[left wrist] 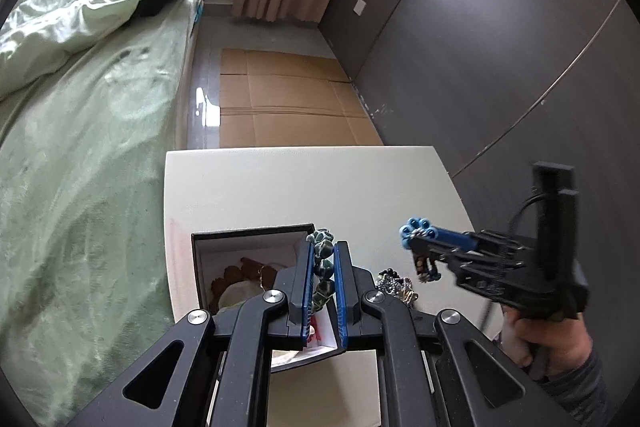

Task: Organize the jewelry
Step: 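Lower both blue pieces into the black box and open both tools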

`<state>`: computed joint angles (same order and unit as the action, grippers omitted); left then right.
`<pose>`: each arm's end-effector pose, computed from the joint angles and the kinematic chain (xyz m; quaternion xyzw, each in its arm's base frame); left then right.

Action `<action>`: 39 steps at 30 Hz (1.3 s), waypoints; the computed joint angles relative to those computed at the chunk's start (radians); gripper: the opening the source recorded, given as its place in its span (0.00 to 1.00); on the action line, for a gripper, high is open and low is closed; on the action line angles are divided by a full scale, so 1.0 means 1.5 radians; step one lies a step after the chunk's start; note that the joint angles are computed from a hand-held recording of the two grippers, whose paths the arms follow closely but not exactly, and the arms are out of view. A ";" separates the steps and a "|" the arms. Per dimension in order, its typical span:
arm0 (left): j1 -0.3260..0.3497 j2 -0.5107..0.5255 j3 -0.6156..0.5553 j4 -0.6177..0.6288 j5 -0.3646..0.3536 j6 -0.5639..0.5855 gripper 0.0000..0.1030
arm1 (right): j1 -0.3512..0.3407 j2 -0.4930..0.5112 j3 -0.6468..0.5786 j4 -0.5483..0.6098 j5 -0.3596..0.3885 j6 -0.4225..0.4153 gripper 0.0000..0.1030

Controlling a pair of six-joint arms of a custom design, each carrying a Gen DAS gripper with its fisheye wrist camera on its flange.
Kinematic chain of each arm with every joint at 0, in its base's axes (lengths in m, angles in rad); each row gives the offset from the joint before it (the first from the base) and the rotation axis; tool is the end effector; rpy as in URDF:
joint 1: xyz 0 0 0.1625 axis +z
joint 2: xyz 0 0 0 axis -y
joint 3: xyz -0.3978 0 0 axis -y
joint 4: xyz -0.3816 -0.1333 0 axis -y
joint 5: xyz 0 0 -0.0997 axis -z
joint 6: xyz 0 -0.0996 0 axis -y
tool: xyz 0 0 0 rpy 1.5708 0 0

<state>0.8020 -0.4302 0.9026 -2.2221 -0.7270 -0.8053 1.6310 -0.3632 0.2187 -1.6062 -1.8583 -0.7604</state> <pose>-0.4147 -0.7275 0.1074 -0.0532 0.9078 -0.3464 0.2302 0.1569 -0.8568 0.2826 0.3814 -0.9090 0.0346 0.1645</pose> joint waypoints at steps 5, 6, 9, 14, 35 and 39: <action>-0.001 -0.017 0.041 -0.020 0.018 -0.010 0.11 | 0.012 -0.047 0.069 -0.028 0.043 0.013 0.27; -0.001 -0.024 0.055 -0.031 0.022 -0.015 0.11 | 0.015 -0.059 0.086 -0.030 0.056 0.016 0.27; -0.003 -0.046 0.110 -0.106 0.025 -0.007 0.78 | 0.022 -0.084 0.128 -0.039 0.079 0.025 0.27; -0.016 -0.083 0.191 -0.187 0.056 -0.006 0.98 | 0.030 -0.112 0.186 -0.048 0.105 0.042 0.27; -0.056 -0.187 0.361 -0.205 0.138 -0.122 0.98 | 0.056 -0.170 0.331 -0.071 0.136 0.069 0.86; -0.057 -0.165 0.343 -0.234 0.128 -0.091 0.98 | 0.046 -0.205 0.367 -0.118 0.120 0.057 0.98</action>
<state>0.7162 -0.6782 1.4171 -2.5737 -0.5351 -0.9411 1.6993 -0.6702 0.7685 -1.7829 -1.6784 -0.6753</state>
